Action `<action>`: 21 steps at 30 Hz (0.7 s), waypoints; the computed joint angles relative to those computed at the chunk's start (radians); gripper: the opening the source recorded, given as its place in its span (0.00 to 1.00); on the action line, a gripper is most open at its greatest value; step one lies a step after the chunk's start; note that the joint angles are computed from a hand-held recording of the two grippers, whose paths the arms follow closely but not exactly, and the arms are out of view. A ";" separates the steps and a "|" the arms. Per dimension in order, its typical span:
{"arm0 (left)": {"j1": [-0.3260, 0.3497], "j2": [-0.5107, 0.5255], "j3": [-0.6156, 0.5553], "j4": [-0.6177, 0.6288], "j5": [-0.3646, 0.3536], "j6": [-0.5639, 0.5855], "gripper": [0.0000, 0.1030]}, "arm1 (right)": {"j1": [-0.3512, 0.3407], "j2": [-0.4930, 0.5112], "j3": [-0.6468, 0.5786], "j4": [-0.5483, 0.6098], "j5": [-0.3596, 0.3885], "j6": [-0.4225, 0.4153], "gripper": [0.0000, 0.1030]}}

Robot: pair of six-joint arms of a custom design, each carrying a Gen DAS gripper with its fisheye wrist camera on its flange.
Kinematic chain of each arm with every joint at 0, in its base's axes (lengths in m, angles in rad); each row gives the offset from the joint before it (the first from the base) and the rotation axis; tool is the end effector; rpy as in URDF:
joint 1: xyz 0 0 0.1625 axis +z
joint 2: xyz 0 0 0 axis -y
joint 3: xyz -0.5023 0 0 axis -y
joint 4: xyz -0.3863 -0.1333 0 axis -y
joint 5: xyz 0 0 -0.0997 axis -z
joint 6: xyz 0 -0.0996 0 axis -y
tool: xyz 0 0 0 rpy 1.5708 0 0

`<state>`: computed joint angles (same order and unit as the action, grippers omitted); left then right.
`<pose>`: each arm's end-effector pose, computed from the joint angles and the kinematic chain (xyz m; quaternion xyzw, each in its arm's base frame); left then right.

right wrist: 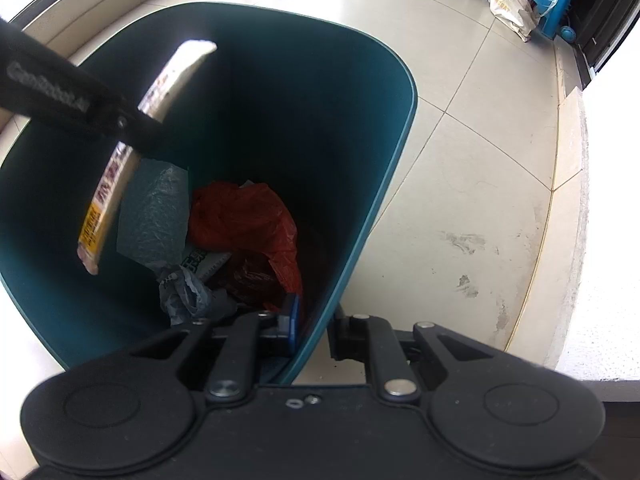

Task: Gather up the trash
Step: 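Carry the coffee stick packet into the teal bin and release it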

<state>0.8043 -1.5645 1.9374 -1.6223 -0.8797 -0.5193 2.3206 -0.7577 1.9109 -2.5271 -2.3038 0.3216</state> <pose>-0.1588 -0.4486 0.4197 0.1683 0.9150 -0.0800 0.3579 0.4610 -0.3972 0.0625 0.2318 -0.9004 0.1031 0.3535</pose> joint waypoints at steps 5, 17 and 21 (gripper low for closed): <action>0.024 0.040 0.012 0.007 -0.025 0.005 0.21 | -0.001 -0.006 0.003 -0.004 0.004 0.000 0.13; 0.037 -0.015 0.023 -0.067 -0.104 0.063 0.66 | -0.001 -0.005 0.002 -0.004 0.003 0.000 0.13; 0.011 -0.072 0.007 -0.089 -0.140 0.085 0.67 | -0.001 -0.005 0.003 -0.004 0.003 0.000 0.13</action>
<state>0.8156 -1.6368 1.9446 -1.7111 -1.0195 -0.4345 2.3192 -0.7627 1.9136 -2.5311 -2.3007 0.3218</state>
